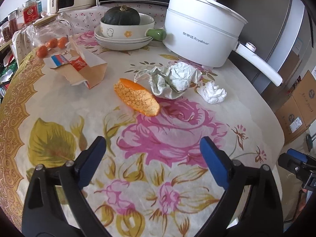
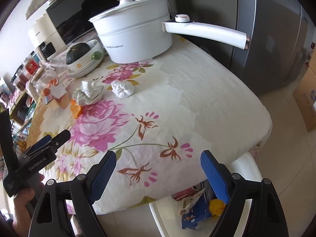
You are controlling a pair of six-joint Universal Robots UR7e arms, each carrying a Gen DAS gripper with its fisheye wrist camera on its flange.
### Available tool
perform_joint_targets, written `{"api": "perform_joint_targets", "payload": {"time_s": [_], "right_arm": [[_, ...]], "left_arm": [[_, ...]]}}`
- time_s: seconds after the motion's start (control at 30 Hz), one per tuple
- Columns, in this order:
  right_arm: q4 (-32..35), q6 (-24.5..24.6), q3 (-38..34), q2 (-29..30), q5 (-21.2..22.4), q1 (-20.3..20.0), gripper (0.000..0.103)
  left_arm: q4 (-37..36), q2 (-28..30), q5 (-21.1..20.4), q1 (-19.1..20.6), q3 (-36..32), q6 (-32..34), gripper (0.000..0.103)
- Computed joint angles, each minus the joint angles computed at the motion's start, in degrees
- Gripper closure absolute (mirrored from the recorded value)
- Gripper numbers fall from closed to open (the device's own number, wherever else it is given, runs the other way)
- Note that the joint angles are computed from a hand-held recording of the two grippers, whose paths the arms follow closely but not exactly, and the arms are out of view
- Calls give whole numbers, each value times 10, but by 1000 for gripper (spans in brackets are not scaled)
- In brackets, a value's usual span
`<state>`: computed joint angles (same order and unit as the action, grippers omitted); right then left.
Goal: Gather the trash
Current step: 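Grasp the orange peel with the left tool while the right tool grasps the white tissue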
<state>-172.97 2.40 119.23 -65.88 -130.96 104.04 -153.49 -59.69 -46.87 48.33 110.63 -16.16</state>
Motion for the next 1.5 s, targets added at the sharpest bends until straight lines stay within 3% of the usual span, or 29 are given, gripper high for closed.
{"api": "perform_joint_targets", "payload": {"time_s": [0.4,0.47,0.5,0.57,0.63,0.7,0.8,0.93,1.3,1.4,1.5], "right_arm": [[19,-9,-14,0,6,-30,14],[18,-23,-16,2,0,-31,14],[16,-31,-17,4,-4,-30,14],[12,-45,-20,8,-10,-29,14],[10,-57,-24,12,-9,-30,14],[6,-67,-33,21,-5,-31,14],[17,-74,-59,43,6,-36,14],[-7,-114,-92,76,51,-42,14],[-44,-138,-176,161,92,-55,17],[-42,-147,-197,180,91,-50,25],[-33,-154,-212,193,89,-46,38]], "left_arm": [[-86,88,38,38,-62,3,37],[-92,89,39,40,-64,4,45],[-95,87,29,43,-64,2,56],[-90,84,25,45,-65,4,63],[-75,79,11,49,-67,11,81],[-58,66,-8,52,-64,17,85],[-39,45,-31,56,-56,26,87],[-17,11,-72,62,-38,38,87],[19,-52,-112,60,-5,53,88],[30,-59,-116,62,-4,48,88],[41,-64,-117,64,-4,44,88]]}}
